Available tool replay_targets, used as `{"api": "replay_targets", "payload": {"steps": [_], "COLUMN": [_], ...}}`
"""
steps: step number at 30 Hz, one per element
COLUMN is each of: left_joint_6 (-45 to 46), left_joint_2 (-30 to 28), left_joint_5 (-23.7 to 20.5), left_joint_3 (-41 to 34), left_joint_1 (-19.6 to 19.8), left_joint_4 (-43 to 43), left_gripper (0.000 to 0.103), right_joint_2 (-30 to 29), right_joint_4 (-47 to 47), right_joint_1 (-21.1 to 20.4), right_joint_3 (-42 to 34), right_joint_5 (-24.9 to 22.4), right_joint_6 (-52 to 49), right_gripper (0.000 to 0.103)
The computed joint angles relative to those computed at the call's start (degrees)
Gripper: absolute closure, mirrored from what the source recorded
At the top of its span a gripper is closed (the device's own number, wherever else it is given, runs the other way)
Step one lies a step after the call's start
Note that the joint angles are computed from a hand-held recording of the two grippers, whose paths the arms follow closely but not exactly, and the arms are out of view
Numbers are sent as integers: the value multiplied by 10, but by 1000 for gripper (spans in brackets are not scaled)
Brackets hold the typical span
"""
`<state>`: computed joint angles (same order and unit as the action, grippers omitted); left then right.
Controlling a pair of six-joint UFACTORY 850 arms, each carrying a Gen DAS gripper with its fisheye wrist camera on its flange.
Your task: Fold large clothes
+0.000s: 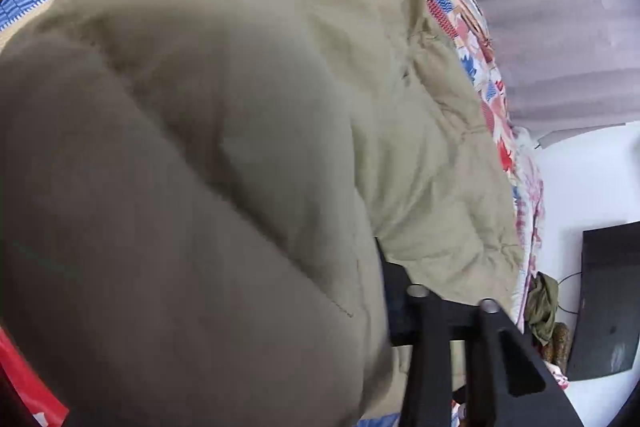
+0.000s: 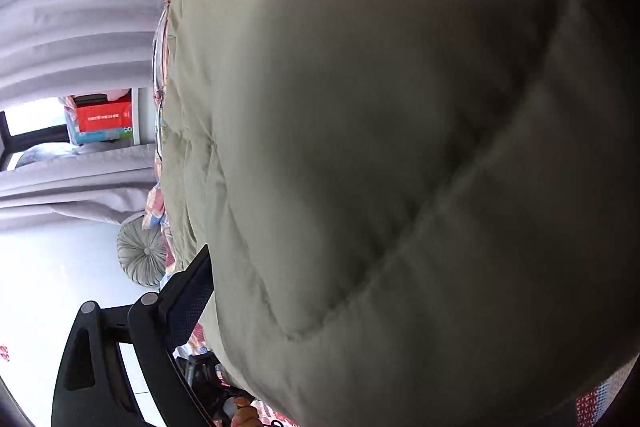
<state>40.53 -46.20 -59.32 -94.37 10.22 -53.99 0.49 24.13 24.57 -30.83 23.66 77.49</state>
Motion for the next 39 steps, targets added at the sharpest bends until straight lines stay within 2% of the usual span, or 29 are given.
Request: {"api": "replay_targets", "payload": {"steps": [1,2,3,4,5,8,11,14,18,22,27,31,33,35,37,39], "left_joint_6": [9,23,36,52,65,107,147,167,199,214,226,223,227,222,215,204], "left_joint_2": [6,15,25,37,46,77,105,124,153,188,220,230,238,242,245,252], "left_joint_5": [6,18,30,45,57,82,84,66,37,15,-32,-33,-19,-4,0,14], "left_joint_3": [4,9,16,24,30,49,65,79,115,166,223,256,276,286,288,290], "left_joint_1": [-1,-3,-6,-11,-13,-19,-13,-4,28,65,124,151,156,156,154,148], "left_joint_4": [-2,2,8,18,25,37,40,46,66,94,152,200,216,223,229,240], "left_gripper": [71,74,76,78,80,81,81,81,81,81,81,80,80,80,79,69], "right_joint_2": [1,2,4,7,9,22,40,60,81,94,120,131,115,104,99,94], "right_joint_4": [-19,-38,-34,-11,13,18,12,38,138,180,346,431,437,391,401,433], "right_joint_1": [-3,-6,-4,-1,4,10,19,36,75,112,166,204,207,193,178,168], "right_joint_3": [1,2,3,1,-2,3,11,13,11,18,21,28,20,17,10,2], "right_joint_5": [-3,-5,-3,-5,-8,3,7,-13,-52,-57,-87,-92,-100,-111,-127,-141], "right_joint_6": [23,43,42,21,-4,-11,-14,-49,-153,-169,-305,-345,-332,-280,-293,-335], "right_gripper": [24,41,48,58,66,76,78,78,79,79,79,78,77,72,70,66]}}
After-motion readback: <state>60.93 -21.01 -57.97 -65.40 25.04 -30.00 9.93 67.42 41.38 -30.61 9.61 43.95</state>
